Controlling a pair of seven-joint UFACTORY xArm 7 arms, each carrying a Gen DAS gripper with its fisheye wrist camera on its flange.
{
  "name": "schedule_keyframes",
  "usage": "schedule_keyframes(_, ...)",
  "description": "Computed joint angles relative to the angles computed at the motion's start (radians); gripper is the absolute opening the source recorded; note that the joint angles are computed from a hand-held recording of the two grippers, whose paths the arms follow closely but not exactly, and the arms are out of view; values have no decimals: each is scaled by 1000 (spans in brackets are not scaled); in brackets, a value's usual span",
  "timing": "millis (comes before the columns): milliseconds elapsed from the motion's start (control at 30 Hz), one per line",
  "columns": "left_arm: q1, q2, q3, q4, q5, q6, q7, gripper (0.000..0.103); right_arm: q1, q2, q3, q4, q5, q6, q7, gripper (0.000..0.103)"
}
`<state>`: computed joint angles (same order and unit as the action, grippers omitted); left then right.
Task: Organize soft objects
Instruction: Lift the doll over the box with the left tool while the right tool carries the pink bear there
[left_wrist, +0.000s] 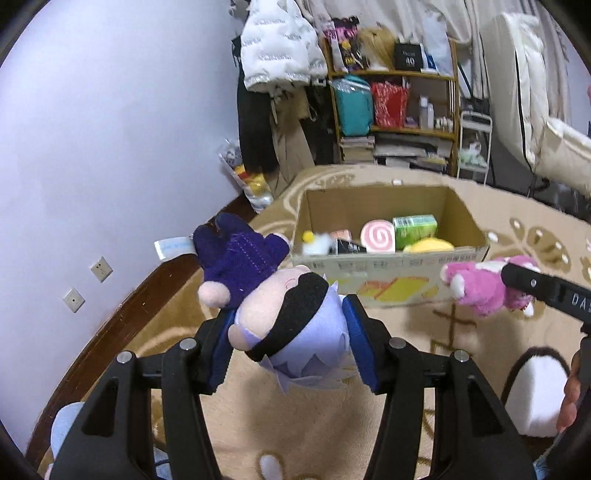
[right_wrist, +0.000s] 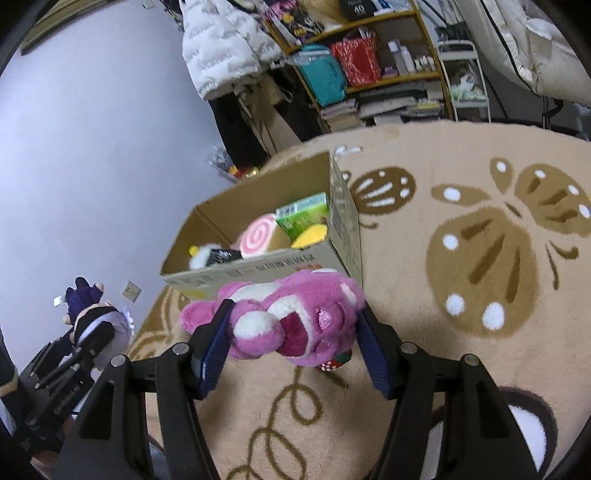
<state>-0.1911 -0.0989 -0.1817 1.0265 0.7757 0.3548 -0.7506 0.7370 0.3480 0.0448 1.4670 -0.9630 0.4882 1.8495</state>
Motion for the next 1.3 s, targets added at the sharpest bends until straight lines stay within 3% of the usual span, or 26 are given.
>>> schedule_keyframes(467,41,-11,-6,41,-6,-56,20,55,14,-41,26,40,-179,129,57,67)
schedule_keyframes(767,4,101,43,171,-26,-37,65,55,5,8,19,106,-200,144,-6,67)
schedule_keyframes(1300,-123,347,155,425,-94,-65,190,56,-1,174,-71,313,-39,87,-213,68)
